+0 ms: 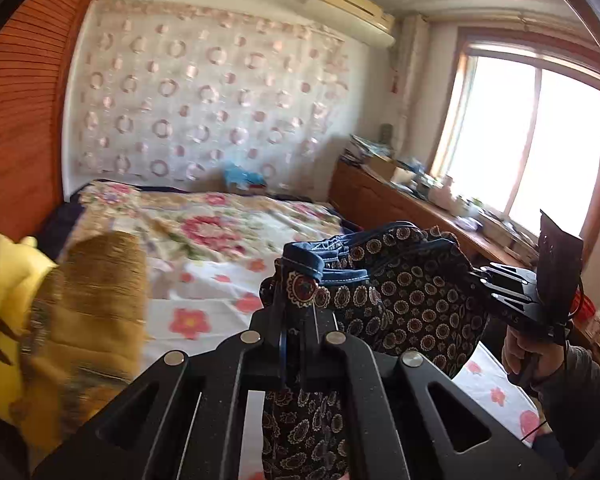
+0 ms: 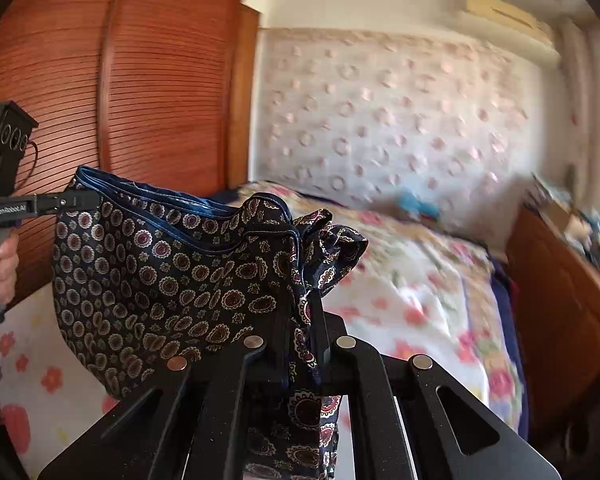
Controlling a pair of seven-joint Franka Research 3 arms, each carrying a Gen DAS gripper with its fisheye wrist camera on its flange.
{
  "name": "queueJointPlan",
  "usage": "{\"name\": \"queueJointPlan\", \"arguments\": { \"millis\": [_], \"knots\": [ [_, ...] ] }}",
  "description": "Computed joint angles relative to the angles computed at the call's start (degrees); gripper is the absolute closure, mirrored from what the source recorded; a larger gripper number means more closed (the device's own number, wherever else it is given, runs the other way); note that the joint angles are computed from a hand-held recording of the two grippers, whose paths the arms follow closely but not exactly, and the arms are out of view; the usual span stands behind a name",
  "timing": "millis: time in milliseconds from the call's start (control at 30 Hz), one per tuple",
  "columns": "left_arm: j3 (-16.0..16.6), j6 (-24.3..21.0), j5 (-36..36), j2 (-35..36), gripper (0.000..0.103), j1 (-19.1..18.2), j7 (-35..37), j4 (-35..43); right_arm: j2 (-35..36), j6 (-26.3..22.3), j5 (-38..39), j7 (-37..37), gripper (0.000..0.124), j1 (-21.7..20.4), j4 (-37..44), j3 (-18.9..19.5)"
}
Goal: Fold small clothes
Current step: 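Grasp the folded shirt with both grippers and lift it toward the plush toy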
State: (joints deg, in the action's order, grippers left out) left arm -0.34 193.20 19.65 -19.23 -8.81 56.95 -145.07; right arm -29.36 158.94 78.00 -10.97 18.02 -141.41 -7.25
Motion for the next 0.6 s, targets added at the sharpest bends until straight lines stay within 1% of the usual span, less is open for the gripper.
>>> {"name": "queueJointPlan", "arguments": {
  "millis": [67,100,133,167,200,267,333,367,433,500,533,567,600],
  "knots": [
    [-3.6,-0.2,-1.2,-2.9,0.098,6.6,0.6,-2.1,2.9,1.1,2.1,-1.9,0.118,2.1,3.1,1.6],
    [-4.4,0.0,-1.7,-4.0,0.098,8.6,0.8,-3.0,4.4,1.2,2.3,-1.9,0.118,2.7,4.7,2.5],
    [-4.6,0.1,-1.9,-5.5,0.098,10.5,1.1,-4.2,6.0,1.8,2.8,-2.2,0.118,3.5,6.6,3.7],
    [-5.1,0.3,-2.3,-6.0,0.098,11.8,1.3,-4.8,7.5,2.1,3.0,-2.7,0.118,4.1,8.2,4.5],
    [-6.2,0.8,-3.0,-7.1,0.098,14.4,1.3,-6.0,8.9,2.2,2.8,-3.2,0.118,4.5,9.8,5.2],
    [-7.0,1.7,-4.0,-8.4,0.098,17.7,1.7,-8.0,13.0,3.6,2.0,-3.6,0.118,5.5,14.2,7.4],
    [-7.6,2.7,-5.2,-8.4,0.099,19.9,1.8,-9.4,16.4,5.2,0.6,-3.6,0.118,6.5,17.9,9.3],
    [-8.5,3.5,-6.2,-8.3,0.099,21.8,1.8,-10.4,18.4,6.1,-1.2,-2.7,0.118,7.0,20.0,10.5],
    [-11.0,4.6,-8.3,-8.2,0.099,25.0,2.0,-11.9,25.9,7.4,-5.5,-1.5,0.119,7.2,27.8,11.7],
    [-14.7,5.9,-11.7,-7.6,0.099,29.5,2.5,-13.3,29.8,7.5,-9.8,0.7,0.119,6.9,31.5,13.1],
    [-16.9,6.3,-13.6,-7.5,0.099,31.8,2.9,-13.8,32.2,7.7,-13.5,3.2,0.119,7.1,33.8,14.0],
    [-19.5,7.0,-16.0,-7.2,0.099,34.6,3.3,-14.6,34.2,8.1,-15.6,4.1,0.119,7.0,35.5,14.9],
    [-20.5,7.5,-17.5,-6.9,0.099,35.4,3.6,-15.1,35.0,8.9,-17.5,5.3,0.119,6.9,35.9,15.6]
  ]
}}
